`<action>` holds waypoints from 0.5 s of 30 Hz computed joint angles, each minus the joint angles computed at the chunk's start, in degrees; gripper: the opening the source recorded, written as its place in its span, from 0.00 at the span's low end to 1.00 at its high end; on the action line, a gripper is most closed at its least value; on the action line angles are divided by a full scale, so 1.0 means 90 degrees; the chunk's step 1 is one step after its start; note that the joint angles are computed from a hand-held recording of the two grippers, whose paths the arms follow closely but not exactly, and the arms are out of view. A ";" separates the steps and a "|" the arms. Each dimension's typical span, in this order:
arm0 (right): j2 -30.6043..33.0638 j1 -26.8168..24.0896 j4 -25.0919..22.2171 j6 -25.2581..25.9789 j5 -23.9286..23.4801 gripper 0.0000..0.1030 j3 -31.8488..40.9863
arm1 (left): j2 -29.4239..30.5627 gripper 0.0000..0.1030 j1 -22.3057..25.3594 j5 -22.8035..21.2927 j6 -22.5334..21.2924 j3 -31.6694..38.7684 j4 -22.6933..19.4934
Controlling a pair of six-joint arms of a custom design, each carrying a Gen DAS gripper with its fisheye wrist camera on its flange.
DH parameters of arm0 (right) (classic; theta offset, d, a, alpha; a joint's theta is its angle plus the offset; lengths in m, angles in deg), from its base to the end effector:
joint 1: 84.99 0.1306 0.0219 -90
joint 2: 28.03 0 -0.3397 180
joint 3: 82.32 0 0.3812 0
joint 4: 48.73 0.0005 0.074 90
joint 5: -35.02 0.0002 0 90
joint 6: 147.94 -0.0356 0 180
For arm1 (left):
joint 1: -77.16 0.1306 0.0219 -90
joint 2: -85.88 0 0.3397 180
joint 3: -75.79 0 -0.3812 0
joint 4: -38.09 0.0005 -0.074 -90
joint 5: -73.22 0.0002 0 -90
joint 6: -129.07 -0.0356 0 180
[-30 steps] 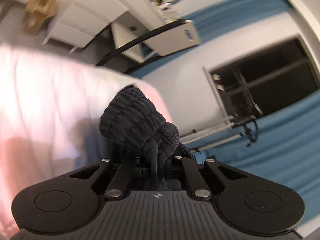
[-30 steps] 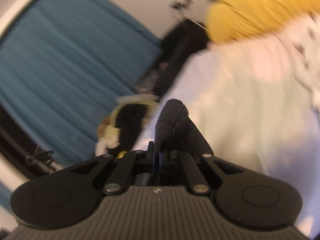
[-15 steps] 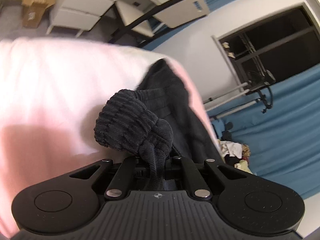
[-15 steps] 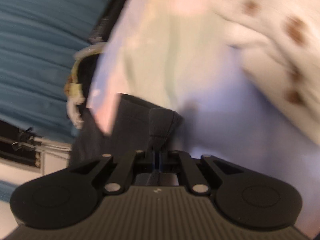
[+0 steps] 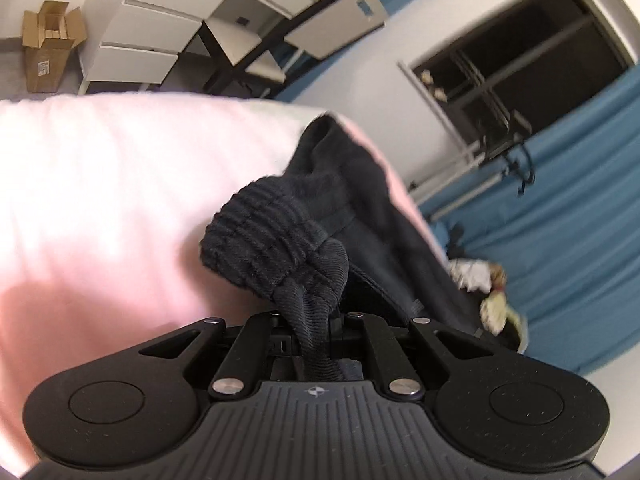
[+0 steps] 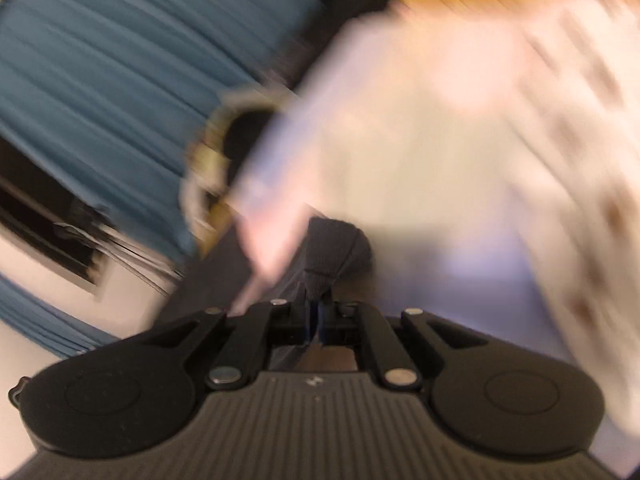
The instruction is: Fold clothes
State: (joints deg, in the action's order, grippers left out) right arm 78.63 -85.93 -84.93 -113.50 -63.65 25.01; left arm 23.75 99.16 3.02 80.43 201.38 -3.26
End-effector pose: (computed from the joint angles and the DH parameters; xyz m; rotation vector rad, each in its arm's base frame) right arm 0.5892 -0.0048 0.3969 0.9963 2.0413 0.6889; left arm 0.6054 0.2310 0.4224 -0.9640 1.9472 -0.5671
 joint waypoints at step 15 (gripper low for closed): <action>-0.0078 0.0060 -0.0631 0.0990 0.0884 0.55 -0.0023 | -0.1026 0.87 -0.0121 -0.0683 -0.1456 -0.0898 0.0143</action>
State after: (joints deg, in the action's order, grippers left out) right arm 77.92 -85.39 -90.61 -104.59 -55.70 24.80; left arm 14.51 98.07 -3.13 67.33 193.30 -1.98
